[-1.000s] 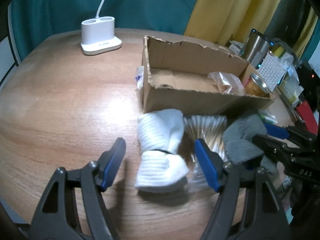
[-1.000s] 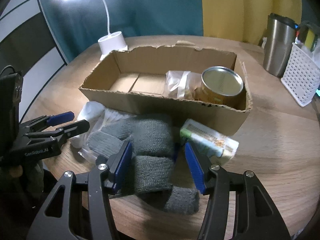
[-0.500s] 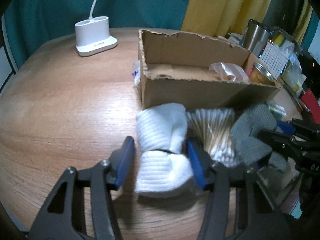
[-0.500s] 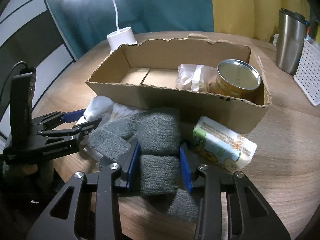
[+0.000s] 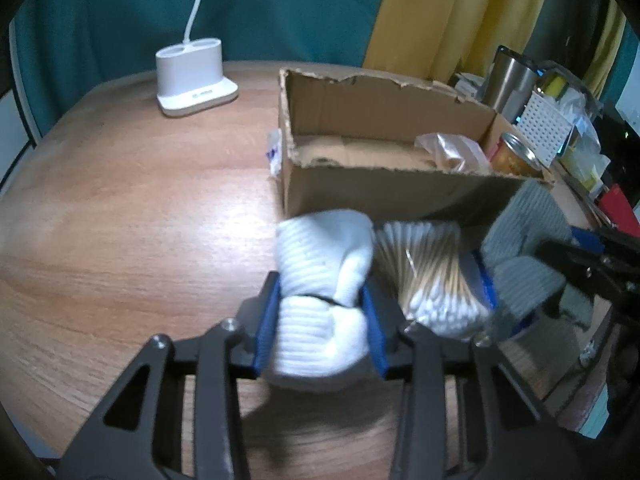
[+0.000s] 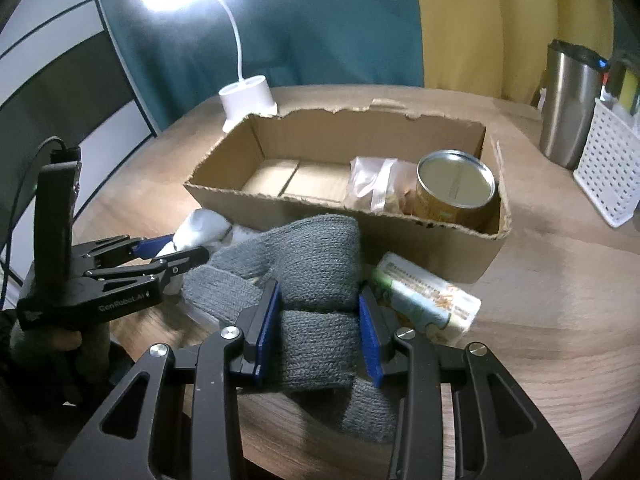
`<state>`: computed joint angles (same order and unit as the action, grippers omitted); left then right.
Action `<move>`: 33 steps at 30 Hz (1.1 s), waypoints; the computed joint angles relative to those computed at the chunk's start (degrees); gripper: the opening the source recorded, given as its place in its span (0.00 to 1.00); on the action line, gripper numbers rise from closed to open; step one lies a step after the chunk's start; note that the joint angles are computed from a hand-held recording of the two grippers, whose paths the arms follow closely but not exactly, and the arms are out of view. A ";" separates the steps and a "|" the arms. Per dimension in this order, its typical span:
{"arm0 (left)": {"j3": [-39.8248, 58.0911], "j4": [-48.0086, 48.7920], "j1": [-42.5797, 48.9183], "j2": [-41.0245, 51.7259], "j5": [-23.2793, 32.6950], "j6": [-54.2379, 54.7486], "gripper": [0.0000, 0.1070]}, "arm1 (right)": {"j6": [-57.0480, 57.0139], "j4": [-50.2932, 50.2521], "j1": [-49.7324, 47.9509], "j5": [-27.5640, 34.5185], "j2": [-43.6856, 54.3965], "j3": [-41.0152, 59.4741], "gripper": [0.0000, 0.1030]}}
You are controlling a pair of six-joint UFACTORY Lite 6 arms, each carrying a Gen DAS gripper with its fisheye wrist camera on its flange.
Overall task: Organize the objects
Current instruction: 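Grasp the white socks with the left tool while the right tool grasps the grey gloves, then lift the socks and gloves toward the cardboard box with both tools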
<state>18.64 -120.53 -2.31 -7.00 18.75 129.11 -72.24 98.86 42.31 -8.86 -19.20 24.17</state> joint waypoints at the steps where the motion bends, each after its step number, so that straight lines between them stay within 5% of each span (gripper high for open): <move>1: -0.02 1.01 0.12 0.00 0.01 -1.13 0.36 | -0.21 0.15 0.12 -0.29 -0.23 -0.02 0.38; 15: -1.37 22.50 2.41 -11.24 0.31 -23.65 0.36 | -11.24 9.16 0.26 -2.02 -4.01 1.08 0.38; 33: 1.06 37.47 7.18 -19.65 6.36 -37.24 0.36 | -23.64 19.16 -0.92 -1.33 -3.96 5.45 0.38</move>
